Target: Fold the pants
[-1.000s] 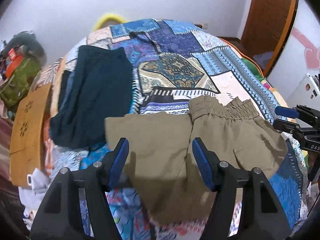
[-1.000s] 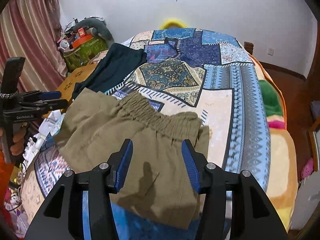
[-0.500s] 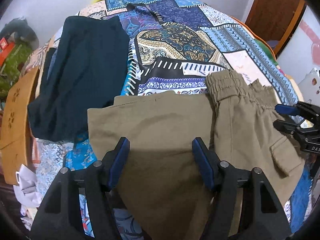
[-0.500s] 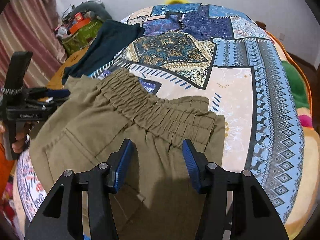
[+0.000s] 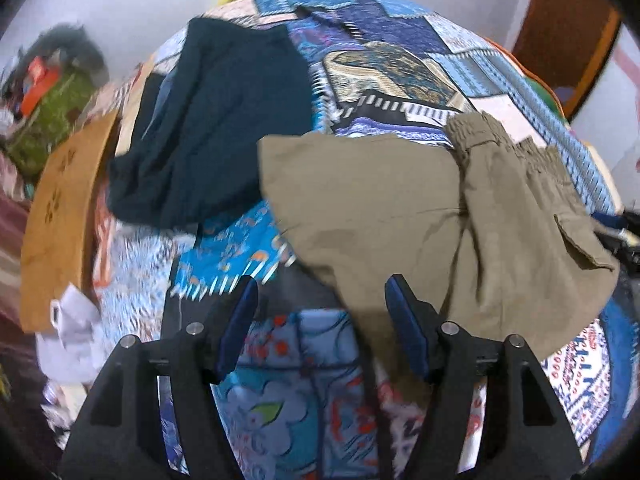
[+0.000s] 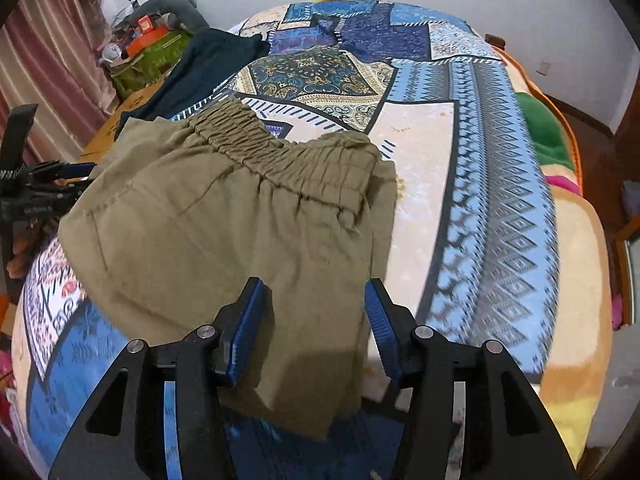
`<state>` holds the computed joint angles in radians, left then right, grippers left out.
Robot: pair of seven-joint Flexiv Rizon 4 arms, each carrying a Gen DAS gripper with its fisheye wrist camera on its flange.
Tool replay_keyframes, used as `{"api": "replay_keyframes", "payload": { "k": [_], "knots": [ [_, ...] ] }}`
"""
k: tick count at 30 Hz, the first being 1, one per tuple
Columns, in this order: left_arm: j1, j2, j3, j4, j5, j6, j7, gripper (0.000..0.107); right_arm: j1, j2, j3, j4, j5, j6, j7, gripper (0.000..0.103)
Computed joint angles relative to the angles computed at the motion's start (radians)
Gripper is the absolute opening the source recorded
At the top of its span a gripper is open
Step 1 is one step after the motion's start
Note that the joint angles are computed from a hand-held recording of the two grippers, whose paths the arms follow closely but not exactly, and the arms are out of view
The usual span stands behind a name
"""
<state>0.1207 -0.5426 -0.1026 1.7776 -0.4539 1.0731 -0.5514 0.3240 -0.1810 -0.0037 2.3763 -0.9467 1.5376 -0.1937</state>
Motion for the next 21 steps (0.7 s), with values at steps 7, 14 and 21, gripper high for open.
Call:
{"api": "replay_keyframes", "payload": {
  "k": [7, 14, 21],
  "knots": [
    [0.012, 0.016, 0.014, -0.008, -0.010, -0.053, -0.027, 0.067, -0.018, 0.032, 0.033, 0.022, 0.035, -0.020, 0.008, 0.049],
    [0.021, 0.029, -0.014, -0.021, -0.076, -0.126, -0.010, 0.067, -0.035, 0.041, -0.005, 0.006, -0.096, -0.019, 0.110, 0.062],
    [-0.024, -0.034, 0.012, -0.100, -0.029, -0.207, -0.087, 0.065, -0.069, -0.040, -0.003, -0.036, -0.068, 0.043, 0.120, 0.064]
  ]
}}
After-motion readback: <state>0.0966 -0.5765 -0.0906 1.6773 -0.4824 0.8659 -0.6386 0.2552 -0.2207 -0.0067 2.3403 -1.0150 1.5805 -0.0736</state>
